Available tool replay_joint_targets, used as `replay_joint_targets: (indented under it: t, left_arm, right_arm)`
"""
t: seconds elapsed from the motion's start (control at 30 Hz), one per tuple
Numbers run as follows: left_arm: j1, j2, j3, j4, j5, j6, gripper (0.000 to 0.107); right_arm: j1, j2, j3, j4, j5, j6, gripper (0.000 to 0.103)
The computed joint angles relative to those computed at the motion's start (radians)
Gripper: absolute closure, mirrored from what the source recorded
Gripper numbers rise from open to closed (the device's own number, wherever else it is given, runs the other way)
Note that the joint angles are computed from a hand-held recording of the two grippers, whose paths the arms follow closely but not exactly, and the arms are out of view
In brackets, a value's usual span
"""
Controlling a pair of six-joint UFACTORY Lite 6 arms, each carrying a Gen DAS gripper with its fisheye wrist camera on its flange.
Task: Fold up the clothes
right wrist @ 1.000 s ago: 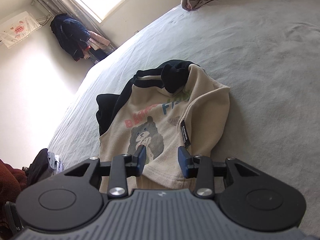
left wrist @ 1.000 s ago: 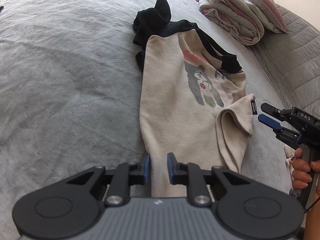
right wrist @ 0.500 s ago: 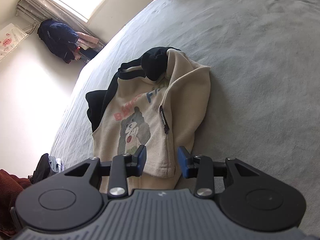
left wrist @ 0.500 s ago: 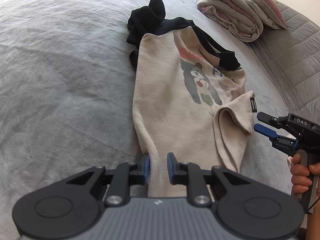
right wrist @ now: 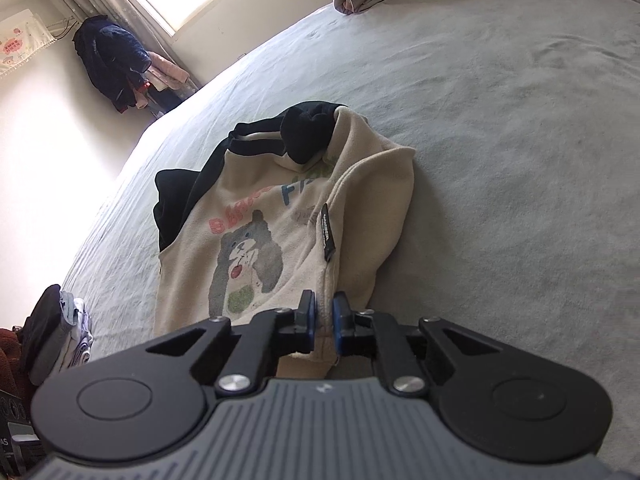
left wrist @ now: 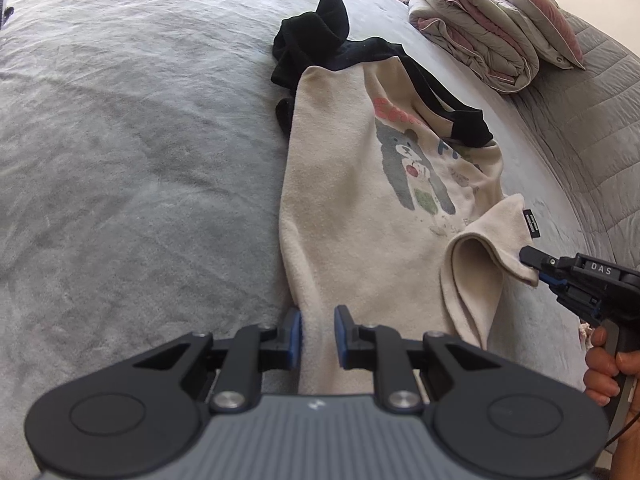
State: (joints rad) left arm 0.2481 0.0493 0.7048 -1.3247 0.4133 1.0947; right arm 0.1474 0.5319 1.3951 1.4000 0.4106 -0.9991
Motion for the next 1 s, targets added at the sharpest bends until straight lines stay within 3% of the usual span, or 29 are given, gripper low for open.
replay_joint_targets:
  t: [0.37, 0.6, 0.87, 1.0]
  left_arm:
    - [0.076, -0.025, -0.027, 0.089, 0.121, -0.014, 0.089]
    - [0.093, -0.037, -0.049, 0.085, 0.129, 0.011, 0.089]
    - [0.075, -0.042, -0.043, 0.121, 0.116, -0.03, 0.089]
    - [0.063, -0.045, -0.048, 0.123, 0.117, -0.03, 0.089]
  right_arm:
    - [-0.192, -0.245, -0.262, -0.11, 0.058, -0.053, 0.093]
    - [-0.29, -0.237, -0.289, -0.221, 0.09, -0.032, 0.093]
    - [-0.293, -0.249, -0.301, -0.23, 0.113, -0.067, 0.07]
    - [-0.265, -0.225, -0.298, -0.23, 0.072, -0.077, 0.068]
